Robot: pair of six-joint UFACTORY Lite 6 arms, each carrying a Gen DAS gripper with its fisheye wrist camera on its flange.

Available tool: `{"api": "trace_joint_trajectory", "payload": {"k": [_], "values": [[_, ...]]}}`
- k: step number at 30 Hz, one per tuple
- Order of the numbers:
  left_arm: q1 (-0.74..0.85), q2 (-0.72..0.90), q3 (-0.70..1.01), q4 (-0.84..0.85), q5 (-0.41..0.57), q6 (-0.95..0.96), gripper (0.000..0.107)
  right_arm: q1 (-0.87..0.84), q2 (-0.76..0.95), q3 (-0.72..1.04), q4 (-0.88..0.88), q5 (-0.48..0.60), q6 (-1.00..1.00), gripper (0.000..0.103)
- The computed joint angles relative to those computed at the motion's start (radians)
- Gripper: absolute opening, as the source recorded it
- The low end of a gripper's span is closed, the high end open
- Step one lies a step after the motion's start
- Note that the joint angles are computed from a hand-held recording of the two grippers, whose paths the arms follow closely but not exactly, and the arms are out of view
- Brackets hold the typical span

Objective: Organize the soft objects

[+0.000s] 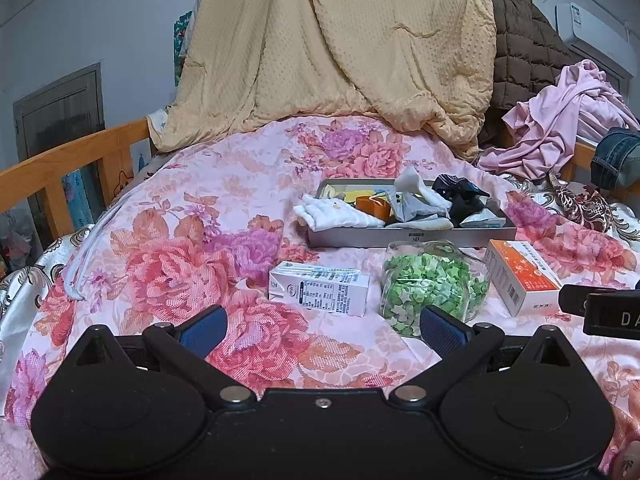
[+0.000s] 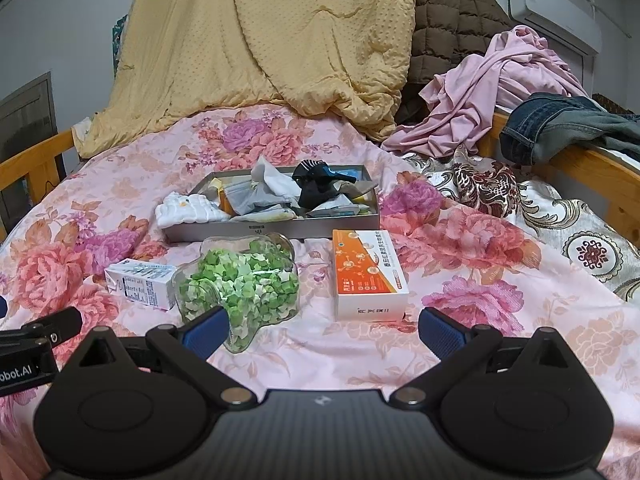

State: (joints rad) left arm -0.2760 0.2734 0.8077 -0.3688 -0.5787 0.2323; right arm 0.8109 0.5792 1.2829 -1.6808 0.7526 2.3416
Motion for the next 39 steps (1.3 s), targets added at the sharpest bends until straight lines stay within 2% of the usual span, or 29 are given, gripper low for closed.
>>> {"api": "trace_joint_trajectory", "payload": {"k": [16,23,39], "values": [[-0.002,-0.005,-0.008,0.023,-0.004,0.013,0.102,-0.003,-0.003,-0.014,-0.002,0.003,0.013,0.103],[-0.021,0.0,0.008,-0.085,0.01,0.095,0.102,-0.003,0.002,-0.003,0.005,-0.001,-0.004,0.103],[-0.022,0.007,0.018,-0.109,0.024,0.121,0.102,-0.001,0.009,0.008,0.016,-0.001,-0.015,0.103]]}}
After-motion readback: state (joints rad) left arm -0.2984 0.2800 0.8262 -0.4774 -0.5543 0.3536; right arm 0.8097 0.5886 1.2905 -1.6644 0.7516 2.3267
